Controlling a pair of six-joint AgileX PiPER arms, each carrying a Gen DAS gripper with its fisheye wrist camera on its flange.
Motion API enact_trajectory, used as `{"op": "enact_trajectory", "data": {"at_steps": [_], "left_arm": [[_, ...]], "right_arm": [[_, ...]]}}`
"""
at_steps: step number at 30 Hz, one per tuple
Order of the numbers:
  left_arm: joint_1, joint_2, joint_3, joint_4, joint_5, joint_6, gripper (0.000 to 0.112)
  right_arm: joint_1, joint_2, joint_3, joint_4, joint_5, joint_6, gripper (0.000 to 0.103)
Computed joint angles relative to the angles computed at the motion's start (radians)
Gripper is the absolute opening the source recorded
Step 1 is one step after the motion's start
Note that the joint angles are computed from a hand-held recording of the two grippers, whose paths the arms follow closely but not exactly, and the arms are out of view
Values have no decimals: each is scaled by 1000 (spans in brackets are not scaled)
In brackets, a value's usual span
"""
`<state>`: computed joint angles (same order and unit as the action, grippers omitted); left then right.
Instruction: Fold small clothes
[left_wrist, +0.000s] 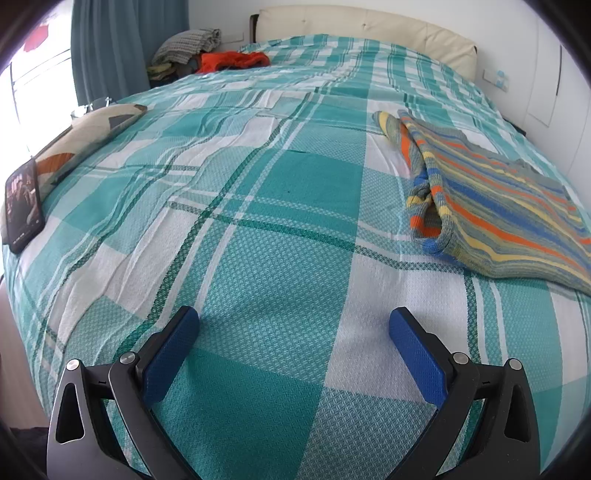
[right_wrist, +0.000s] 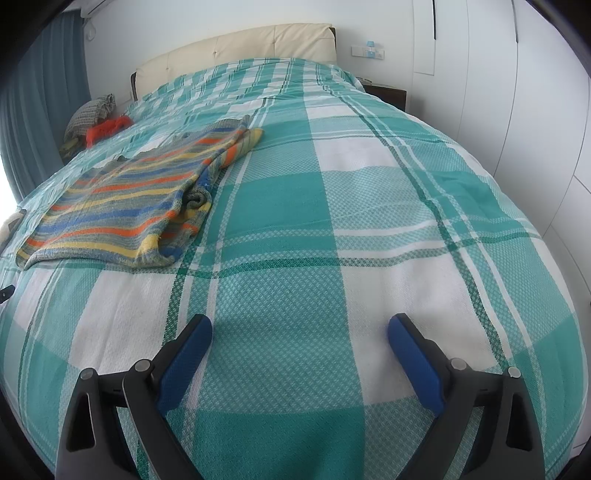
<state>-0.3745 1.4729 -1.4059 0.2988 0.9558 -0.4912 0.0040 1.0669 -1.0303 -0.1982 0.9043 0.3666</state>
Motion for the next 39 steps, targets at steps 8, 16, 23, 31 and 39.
{"op": "enact_trajectory", "data": {"at_steps": [8,16,23,31,39], "left_arm": [[1,2,-7,-8,10,9,102],[13,-39,-76,-53,116,72,102],[-27,-14,-127,-13,178,46,102],[-59,-3,-131,38,198,39,102],[-56,0,-123,38,217,28,102]], "right_arm": [[5,0,-1,-6,3,6,96],[3,6,-3,-1,-1,0,98],[0,17,-9,7,0,-20,100],[10,20,-7,-17,0,-6,100],[10,20,-8,-15,0,-6,100]]}}
